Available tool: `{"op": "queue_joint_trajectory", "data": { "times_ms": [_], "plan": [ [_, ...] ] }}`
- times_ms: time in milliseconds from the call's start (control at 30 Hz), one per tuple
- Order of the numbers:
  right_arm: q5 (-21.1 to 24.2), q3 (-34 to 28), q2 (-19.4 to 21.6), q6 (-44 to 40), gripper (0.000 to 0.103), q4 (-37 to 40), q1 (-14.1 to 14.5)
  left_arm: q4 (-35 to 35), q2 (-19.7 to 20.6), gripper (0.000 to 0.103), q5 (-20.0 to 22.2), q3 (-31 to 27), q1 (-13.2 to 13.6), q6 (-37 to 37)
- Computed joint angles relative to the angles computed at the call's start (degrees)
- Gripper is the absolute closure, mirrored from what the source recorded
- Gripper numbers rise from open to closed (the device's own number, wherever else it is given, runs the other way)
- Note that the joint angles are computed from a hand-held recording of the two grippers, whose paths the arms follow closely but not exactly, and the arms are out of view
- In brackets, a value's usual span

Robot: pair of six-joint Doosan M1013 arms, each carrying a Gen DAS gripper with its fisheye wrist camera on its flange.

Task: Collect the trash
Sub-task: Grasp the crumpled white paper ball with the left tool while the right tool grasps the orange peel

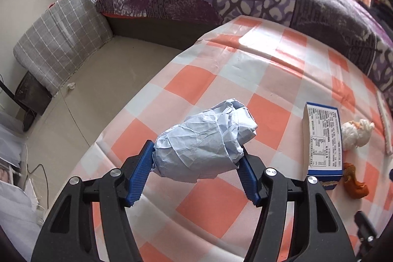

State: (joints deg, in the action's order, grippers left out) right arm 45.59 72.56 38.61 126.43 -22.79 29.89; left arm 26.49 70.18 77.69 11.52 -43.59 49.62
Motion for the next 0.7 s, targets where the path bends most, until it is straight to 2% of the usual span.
{"op": "queue_joint_trajectory", "data": {
  "times_ms": [167,367,400,433,500,533,700],
  "plan": [
    [0.25,-2.10,1.54,-0.52,0.010,0.98,0.30,-1.67,-4.34,0.040,-4.42,6.71,-0.19,-3.21],
    [2.96,-4.58,3.32,-2.53,0.035,6.63,-0.49,-1.47,-7.25,0.040,-7.58,10.99,-1.03,-2.94],
    [2.84,-4.61,3.40,-3.13,0.046,7.94,-0.70,-1.65,-7.72,0.040,-8.19,11.66,-1.10,-3.12],
    [1.65,-4.08,3.08,-3.08,0.062,8.28,-0.81,-2.03,-8.18,0.040,-8.76,12.27,-1.09,-3.37],
    [1.10,-3.81,2.72,-4.24,0.079,10.98,-1.21,-2.60,-8.87,0.040,-9.59,13.24,-1.06,-4.30],
    [1.32,-3.80,2.58,-3.53,0.083,10.79,-1.20,-2.66,-9.22,0.040,-10.01,13.80,-1.07,-4.92],
    [-1.96,-1.64,0.39,2.02,0.083,8.13,-1.05,-2.48,-10.25,0.040,-11.49,15.14,-1.36,-7.59]
  ]
}}
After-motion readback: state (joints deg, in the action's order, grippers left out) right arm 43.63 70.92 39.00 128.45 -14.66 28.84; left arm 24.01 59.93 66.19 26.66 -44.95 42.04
